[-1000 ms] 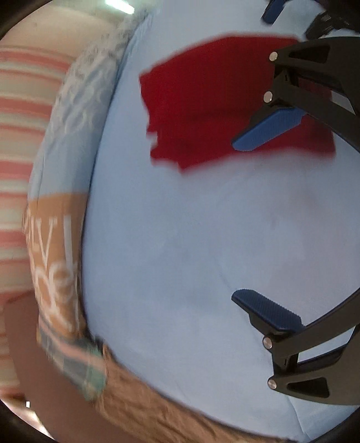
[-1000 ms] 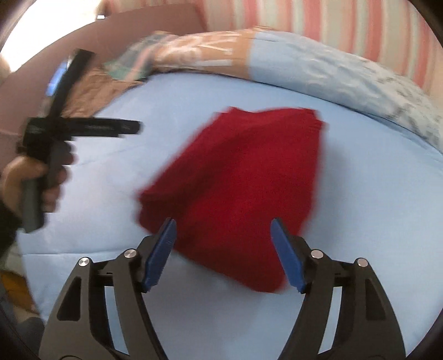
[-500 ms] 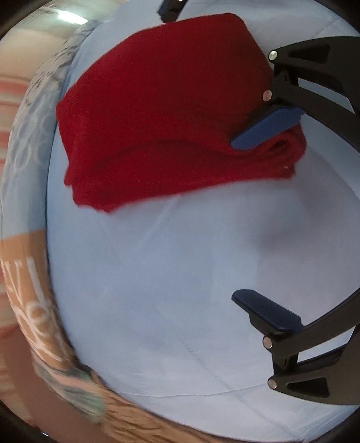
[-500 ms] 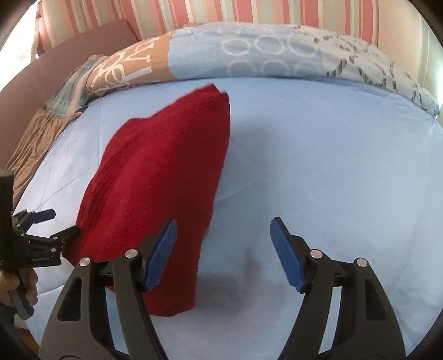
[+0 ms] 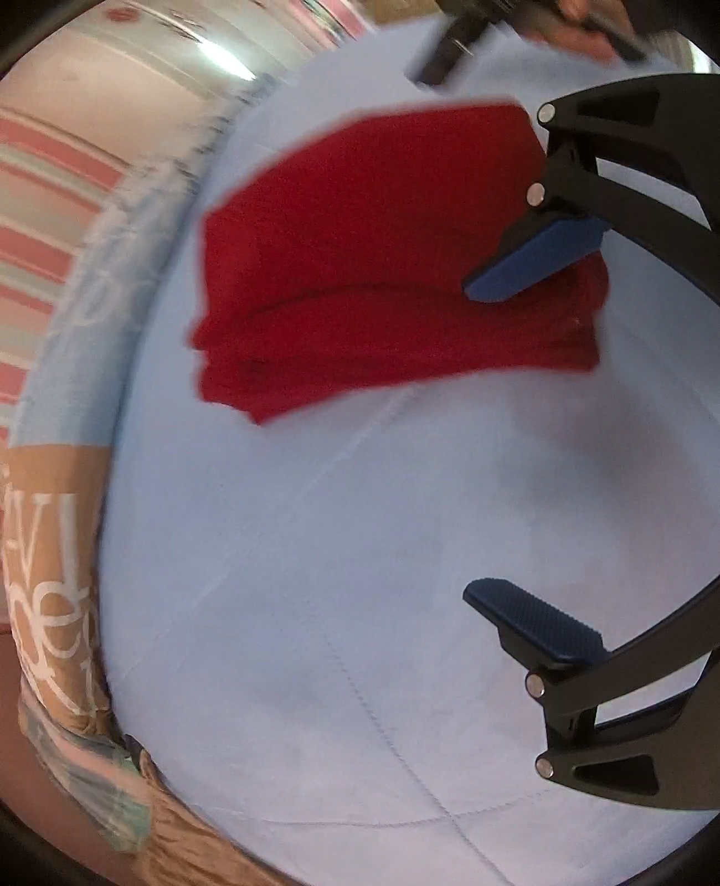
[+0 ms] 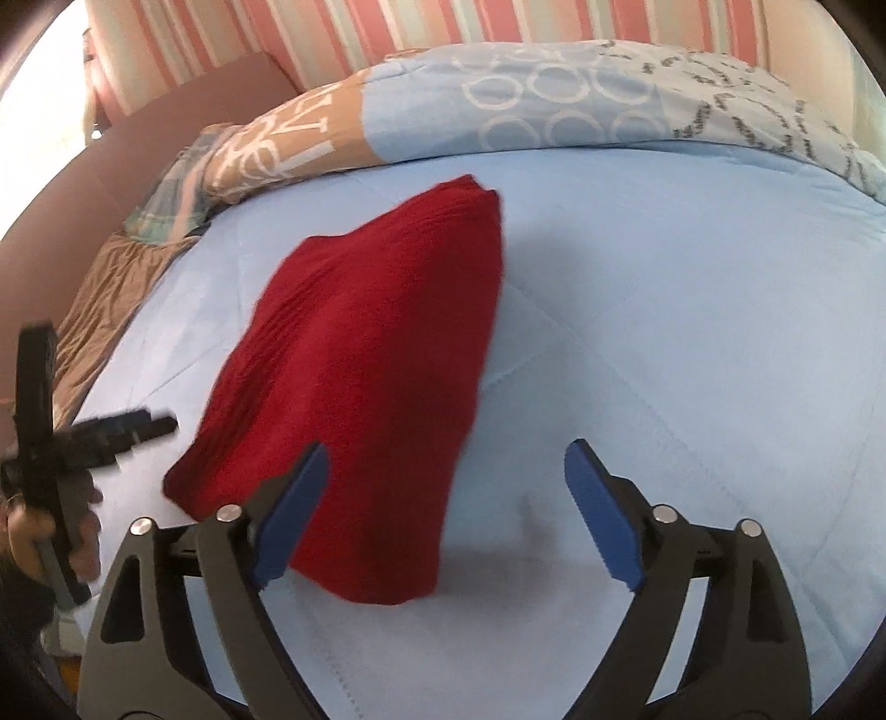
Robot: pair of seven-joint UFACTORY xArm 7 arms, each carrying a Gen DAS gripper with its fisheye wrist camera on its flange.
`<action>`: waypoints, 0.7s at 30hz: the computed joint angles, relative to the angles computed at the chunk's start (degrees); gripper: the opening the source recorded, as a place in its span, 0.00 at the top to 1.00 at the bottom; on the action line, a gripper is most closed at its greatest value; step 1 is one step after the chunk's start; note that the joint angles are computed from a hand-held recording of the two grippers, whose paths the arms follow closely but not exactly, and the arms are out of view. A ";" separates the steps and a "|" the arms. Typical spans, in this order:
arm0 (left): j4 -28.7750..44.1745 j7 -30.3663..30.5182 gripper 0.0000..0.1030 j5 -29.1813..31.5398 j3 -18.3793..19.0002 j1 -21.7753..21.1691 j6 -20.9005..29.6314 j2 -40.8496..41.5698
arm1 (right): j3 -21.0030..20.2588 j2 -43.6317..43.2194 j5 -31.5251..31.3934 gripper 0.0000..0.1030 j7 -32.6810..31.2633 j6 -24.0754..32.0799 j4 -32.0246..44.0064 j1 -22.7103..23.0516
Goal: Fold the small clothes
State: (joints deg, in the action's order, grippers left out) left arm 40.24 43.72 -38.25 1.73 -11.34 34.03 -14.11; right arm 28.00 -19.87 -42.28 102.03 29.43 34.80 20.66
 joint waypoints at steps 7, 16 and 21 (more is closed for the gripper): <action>13.23 -1.25 0.02 -2.98 -2.16 0.48 9.23 11.18 | -0.43 3.10 -2.11 0.13 0.10 1.38 2.32 0.94; 17.53 1.81 0.02 -4.56 -6.32 3.77 21.49 17.73 | -1.31 2.61 -1.11 0.13 -0.84 3.26 1.55 3.11; 13.53 3.35 0.02 -2.90 -7.84 1.96 16.14 15.88 | -2.09 2.48 -1.96 0.13 0.18 1.19 0.35 2.49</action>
